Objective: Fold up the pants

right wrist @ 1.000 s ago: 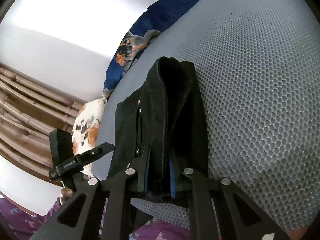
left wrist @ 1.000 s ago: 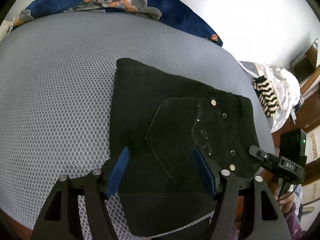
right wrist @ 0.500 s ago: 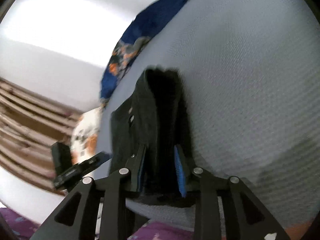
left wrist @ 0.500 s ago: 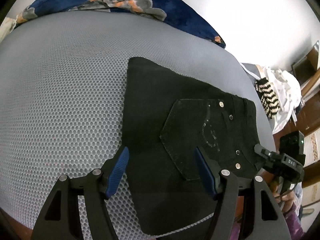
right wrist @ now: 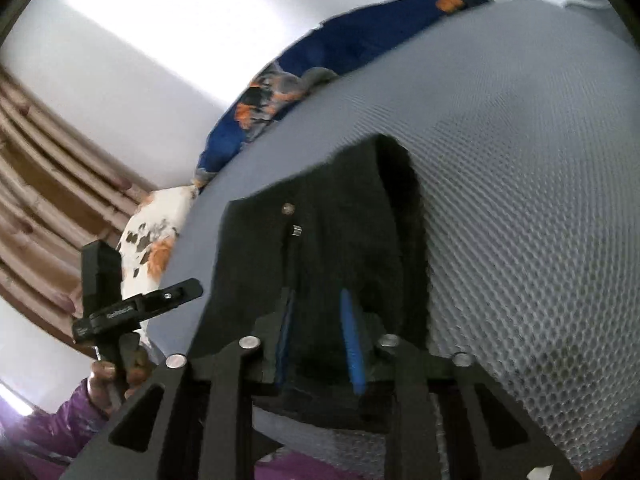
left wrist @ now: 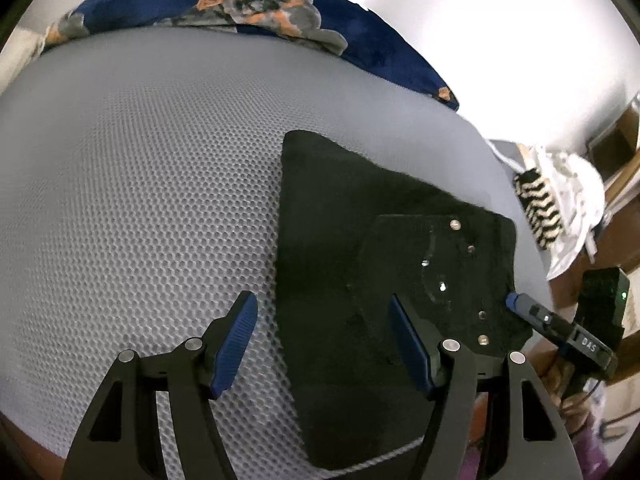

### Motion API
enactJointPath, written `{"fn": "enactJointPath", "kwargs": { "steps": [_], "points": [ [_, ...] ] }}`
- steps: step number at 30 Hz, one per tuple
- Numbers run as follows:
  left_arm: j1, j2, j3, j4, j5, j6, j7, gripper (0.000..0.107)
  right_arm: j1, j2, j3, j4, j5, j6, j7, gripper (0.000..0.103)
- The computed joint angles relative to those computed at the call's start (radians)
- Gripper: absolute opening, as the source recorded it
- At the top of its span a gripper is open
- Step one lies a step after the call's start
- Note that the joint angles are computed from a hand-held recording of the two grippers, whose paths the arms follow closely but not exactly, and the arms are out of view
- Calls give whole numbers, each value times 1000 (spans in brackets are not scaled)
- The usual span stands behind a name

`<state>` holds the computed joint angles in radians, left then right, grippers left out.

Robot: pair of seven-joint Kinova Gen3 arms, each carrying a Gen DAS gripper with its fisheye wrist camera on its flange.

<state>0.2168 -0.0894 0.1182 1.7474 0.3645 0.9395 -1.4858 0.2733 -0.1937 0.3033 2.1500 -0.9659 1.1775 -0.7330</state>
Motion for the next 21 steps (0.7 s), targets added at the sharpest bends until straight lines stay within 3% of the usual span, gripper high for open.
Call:
{"fn": "enactJointPath", "kwargs": {
  "steps": [2,4,9,11,13,16,21],
  "points": [
    [-44,-1,51,1,-19,-2,15,68,28,7,-7,-11,4,22,-21,17],
    [-119,-10,144,-4,-64,-8,68,68,63,-41,-69,-36,35,-5,-69,21],
    [-281,-97,376,8,-267,-73,209,68,71,-258,-301,-92,165,-182,-268,21],
    [-351,-143,468,7,-348,-75,252,69,86,-338,-394,-96,211,-243,-349,26],
    [-406,-165,553,-4,-430,-73,326,78,111,-389,-479,-103,248,-272,-431,31],
    [-359,-194,558,-12,-547,-84,445,81,47,-449,-519,-99,330,-309,-553,35],
    [-164,-185,460,-26,-712,-50,557,88,-11,-487,-551,-95,429,-332,-652,60]
  ]
}}
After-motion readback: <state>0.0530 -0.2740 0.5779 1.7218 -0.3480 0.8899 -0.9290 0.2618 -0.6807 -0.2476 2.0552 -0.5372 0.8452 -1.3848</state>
